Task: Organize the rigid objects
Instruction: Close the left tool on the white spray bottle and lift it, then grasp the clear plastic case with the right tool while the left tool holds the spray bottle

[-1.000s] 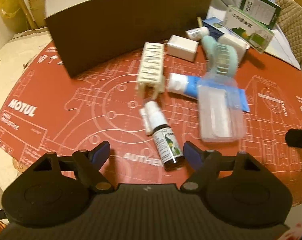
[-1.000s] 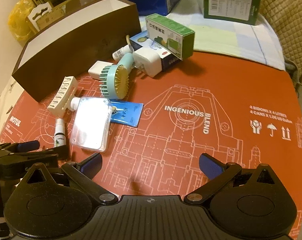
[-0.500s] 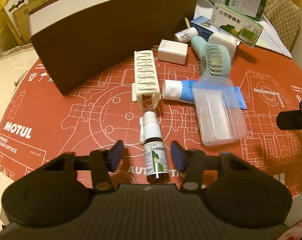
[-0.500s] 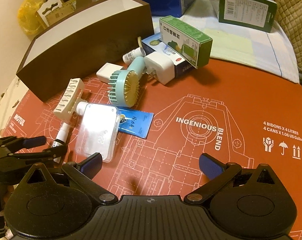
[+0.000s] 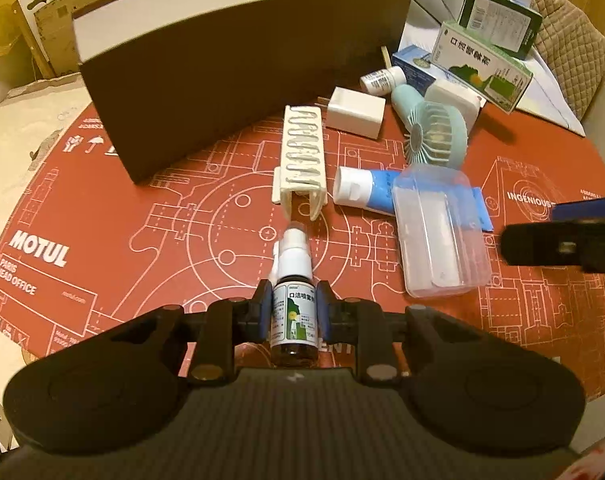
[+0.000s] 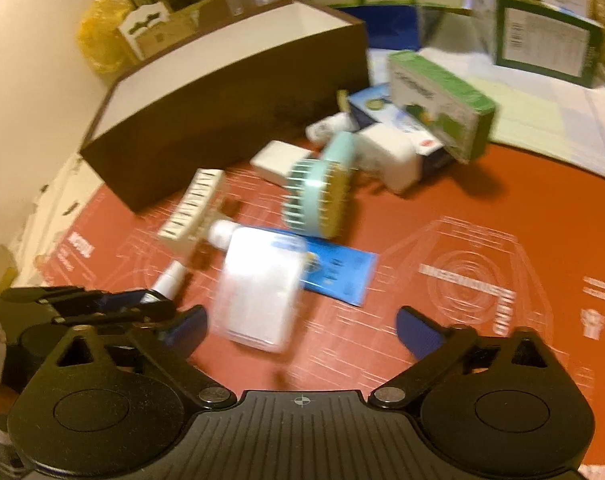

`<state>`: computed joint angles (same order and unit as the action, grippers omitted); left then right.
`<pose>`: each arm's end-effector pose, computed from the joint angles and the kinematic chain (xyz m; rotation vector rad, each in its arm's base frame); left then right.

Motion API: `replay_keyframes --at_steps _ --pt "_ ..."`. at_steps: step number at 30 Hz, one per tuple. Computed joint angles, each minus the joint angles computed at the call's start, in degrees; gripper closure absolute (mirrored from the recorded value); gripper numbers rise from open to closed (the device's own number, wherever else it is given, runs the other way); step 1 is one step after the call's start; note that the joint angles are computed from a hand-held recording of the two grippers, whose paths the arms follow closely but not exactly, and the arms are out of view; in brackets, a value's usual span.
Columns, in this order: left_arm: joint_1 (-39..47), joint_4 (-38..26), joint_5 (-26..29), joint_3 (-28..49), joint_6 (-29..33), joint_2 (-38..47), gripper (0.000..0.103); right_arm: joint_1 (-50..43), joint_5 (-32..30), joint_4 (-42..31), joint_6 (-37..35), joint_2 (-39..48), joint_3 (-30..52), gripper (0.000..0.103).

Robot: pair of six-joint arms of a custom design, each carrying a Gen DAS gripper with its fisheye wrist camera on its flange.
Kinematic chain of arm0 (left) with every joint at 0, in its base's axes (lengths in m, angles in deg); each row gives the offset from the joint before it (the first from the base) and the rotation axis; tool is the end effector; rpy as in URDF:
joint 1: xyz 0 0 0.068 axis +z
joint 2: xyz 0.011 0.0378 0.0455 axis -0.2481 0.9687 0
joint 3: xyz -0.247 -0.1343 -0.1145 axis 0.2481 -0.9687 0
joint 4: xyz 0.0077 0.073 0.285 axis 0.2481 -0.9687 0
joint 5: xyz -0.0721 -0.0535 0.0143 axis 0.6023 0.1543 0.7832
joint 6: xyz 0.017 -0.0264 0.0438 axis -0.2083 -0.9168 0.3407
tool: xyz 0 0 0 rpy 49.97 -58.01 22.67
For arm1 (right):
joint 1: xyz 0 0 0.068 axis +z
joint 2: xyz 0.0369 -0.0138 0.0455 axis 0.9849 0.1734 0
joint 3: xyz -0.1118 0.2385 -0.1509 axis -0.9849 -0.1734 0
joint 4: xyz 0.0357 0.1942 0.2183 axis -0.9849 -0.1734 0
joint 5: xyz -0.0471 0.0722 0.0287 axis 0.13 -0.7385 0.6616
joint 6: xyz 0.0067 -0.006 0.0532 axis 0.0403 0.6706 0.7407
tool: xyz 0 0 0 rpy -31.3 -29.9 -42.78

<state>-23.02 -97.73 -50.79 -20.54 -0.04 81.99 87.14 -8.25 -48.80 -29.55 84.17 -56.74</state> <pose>0.1953 -0.0336 0.1872 0.4127 2.5599 -0.1396 0.1793 0.0332 0.2065 -0.2144 2.5737 0.4509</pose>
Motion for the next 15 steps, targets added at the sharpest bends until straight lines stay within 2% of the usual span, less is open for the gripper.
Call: replay_keyframes --at_steps 4,10,15 --pt "0.25 -0.90 -0.45 -0.11 -0.33 -1.88 0.083 4.81 0.28 4.50 3.50 5.21 0.32 0.018" --pt "0.01 -1.38 -1.74 -0.69 -1.64 -1.77 0.083 9.49 4.77 9.31 6.87 12.82 1.39 0.029" --pt "-0.34 -1.04 -1.49 -0.02 -4.74 1.78 0.083 11.05 6.13 11.86 7.89 17.27 2.29 0.031"
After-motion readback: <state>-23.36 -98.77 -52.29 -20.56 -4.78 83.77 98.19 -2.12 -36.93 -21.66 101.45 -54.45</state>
